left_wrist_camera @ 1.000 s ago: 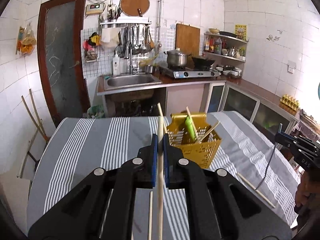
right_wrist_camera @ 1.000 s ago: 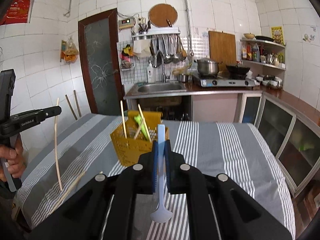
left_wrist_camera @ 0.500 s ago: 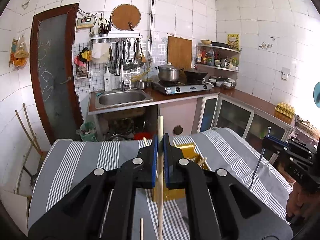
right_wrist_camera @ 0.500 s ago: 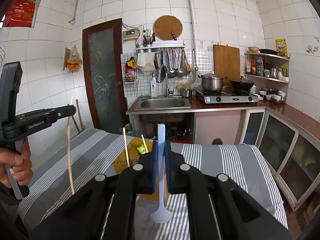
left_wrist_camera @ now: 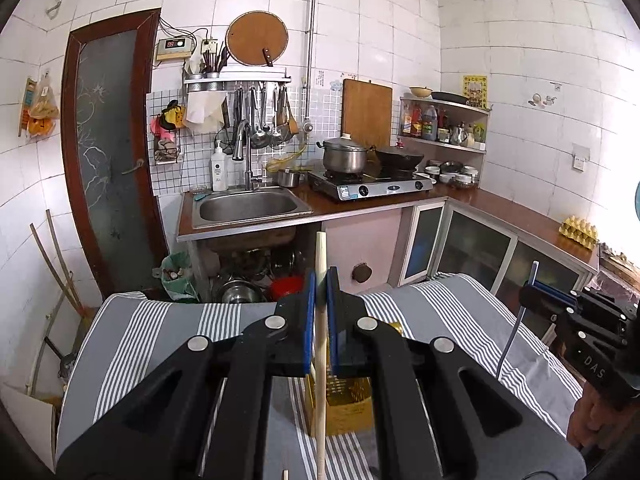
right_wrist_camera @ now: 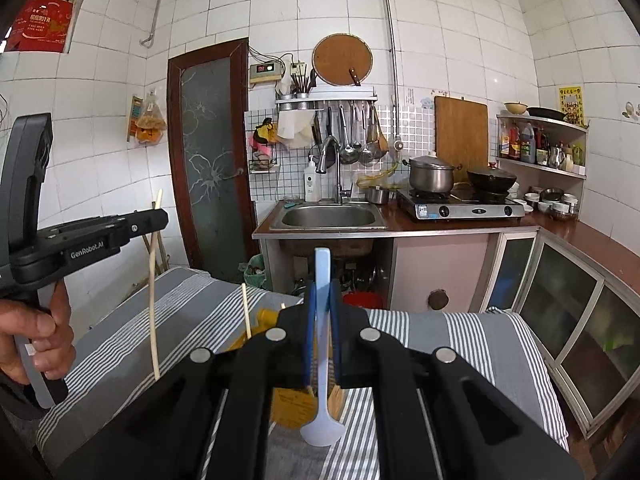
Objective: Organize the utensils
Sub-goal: 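Lift the chopstick and grey spoon with both tools over the yellow caddy, then drop the chopstick and spoon into the caddy by opening both tools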
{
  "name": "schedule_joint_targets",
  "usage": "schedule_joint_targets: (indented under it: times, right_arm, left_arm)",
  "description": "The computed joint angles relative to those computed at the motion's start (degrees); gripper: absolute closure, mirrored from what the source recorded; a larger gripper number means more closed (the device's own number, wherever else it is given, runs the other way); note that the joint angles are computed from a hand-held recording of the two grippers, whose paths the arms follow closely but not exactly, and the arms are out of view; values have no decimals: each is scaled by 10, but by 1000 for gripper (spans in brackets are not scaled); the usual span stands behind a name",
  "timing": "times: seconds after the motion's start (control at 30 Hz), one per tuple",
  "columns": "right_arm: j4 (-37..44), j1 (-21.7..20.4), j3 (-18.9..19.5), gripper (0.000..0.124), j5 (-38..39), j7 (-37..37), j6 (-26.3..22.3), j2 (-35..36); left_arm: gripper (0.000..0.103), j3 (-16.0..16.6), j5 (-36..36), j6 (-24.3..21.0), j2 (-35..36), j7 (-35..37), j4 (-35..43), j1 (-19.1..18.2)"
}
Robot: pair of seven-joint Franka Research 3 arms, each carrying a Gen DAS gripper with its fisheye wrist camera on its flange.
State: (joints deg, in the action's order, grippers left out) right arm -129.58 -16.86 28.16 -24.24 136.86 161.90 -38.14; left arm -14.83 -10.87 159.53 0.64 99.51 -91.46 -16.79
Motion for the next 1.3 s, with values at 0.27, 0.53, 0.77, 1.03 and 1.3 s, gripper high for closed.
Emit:
schedule_joint_targets:
  times: [0.27,0.53,0.77,1.03,1.3]
  right_arm:
    - [26,-18,3,117,-18,9,17,40]
    - [50,-26,1,117,-45,20,26,72]
    - [74,-26,-5,117,-78,38,35,108]
    - [93,-11,-17,117,-130,76,41,150]
    - [112,25,-44,117,-194,125,38,191]
  left_arm:
    - [99,-10,37,-13,57,-22,75,0]
    - [99,-21,70,-26,103,-43,133,0]
    - [99,-26,87,-25,131,-54,166,-3]
    - [99,-34,97,-28,177,-61,217,-12]
    - [99,-27,121,-28,215,-79,247,-22]
